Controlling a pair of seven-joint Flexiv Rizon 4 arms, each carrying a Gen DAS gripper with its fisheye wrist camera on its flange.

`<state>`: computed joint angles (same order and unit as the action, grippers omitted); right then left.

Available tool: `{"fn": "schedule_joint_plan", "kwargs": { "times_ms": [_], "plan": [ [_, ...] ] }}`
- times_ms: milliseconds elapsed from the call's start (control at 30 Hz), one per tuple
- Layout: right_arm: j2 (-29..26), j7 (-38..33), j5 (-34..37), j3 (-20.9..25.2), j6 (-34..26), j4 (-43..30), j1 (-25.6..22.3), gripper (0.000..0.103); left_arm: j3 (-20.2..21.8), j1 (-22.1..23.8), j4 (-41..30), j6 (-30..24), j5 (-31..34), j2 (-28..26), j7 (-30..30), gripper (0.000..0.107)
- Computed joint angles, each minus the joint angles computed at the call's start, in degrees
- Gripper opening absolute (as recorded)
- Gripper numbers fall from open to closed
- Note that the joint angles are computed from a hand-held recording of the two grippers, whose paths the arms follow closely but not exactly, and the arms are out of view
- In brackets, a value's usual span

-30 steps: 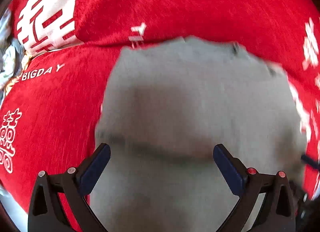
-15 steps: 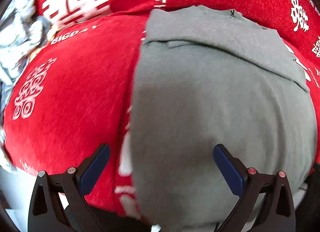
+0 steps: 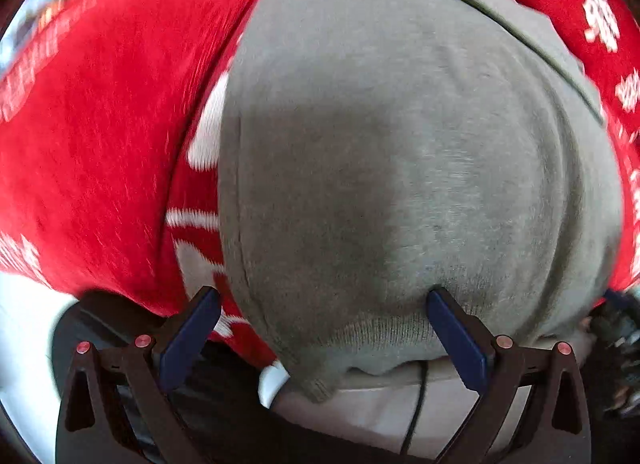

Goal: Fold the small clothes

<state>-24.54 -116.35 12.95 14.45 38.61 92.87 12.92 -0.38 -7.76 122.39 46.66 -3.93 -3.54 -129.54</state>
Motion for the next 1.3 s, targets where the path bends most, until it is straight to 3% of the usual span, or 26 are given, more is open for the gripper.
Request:
{"fn": "schedule_joint_plan", "kwargs": {
  "times_ms": [100, 267, 333, 400, 467, 567, 733, 833, 900, 933, 1000, 1067, 1300],
  "plan": [
    [0.38, 0.18, 0.14, 0.11, -1.78, 0.35, -0.06, 0.077, 0.08, 0.36, 4.06, 2.74, -8.66, 0.71, 3.14, 0.103],
    [-1.09, 1.79, 2.18, 0.08, -6.04, -2.14, -0.32, 0.074, -0.83, -0.06, 2.95, 1.54, -9.1, -0.31, 4.83, 0.103],
    [-1.24, 2.42, 2.99, 0.09, -6.21, -2.45, -0.44, 0.063, -1.48, -0.61, 0.82, -0.09, -7.6, -1.45, 5.85, 0.093],
    [-1.66, 2.5, 3.7, 0.21, -7.23, -2.97, -0.73, 0.035, -1.39, -1.04, -0.58, -1.41, -5.6, -1.86, 5.02, 0.091],
    [-2.41, 3.43, 4.46, 0.24, -8.72, -3.78, -0.76, 0.023, -1.21, -1.24, 0.1, -0.41, -6.62, -1.48, 5.21, 0.085],
    [-2.81, 3.51, 6.05, 0.6, -9.96, -4.58, -1.37, 0.02, -0.57, -1.02, 1.76, 0.45, -7.67, 0.53, 5.59, 0.072],
    [-4.82, 5.81, 9.16, 0.55, -14.31, -7.71, -2.52, 0.02, -0.23, -1.0, 5.47, 3.04, -10.05, 2.53, 6.93, 0.073],
    [-4.59, 5.51, 9.9, 0.62, -13.79, -7.33, -2.84, 0.02, -0.48, -0.96, 5.59, 2.63, -8.74, 3.01, 6.27, 0.072],
    [-3.84, 4.35, 10.06, 0.83, -12.54, -6.42, -2.9, 0.01, -0.17, -0.62, 6.41, 3.23, -8.59, 3.26, 7.59, 0.061],
    [-3.55, 3.64, 10.71, 1.04, -12.47, -6.37, -3.28, 0.01, -0.21, -0.62, 6.48, 3.02, -8.12, 3.66, 7.39, 0.057],
    [-3.0, 1.95, 12.76, 1.58, -12.79, -6.64, -4.36, 0.009, -0.68, -0.73, 5.06, 2.54, -7.26, 3.36, 6.49, 0.035],
    [-1.76, -0.54, 14.51, 1.91, -12.33, -6.3, -5.21, 0.009, -0.44, -0.75, 5.78, 2.61, -7.21, 4.72, 6.88, 0.026],
    [0.74, -5.5, 18.14, 0.99, -11.26, -5.33, -6.48, 0.008, -0.11, -0.63, 7.63, 3.06, -6.96, 8.15, 6.71, 0.017]
  ]
}}
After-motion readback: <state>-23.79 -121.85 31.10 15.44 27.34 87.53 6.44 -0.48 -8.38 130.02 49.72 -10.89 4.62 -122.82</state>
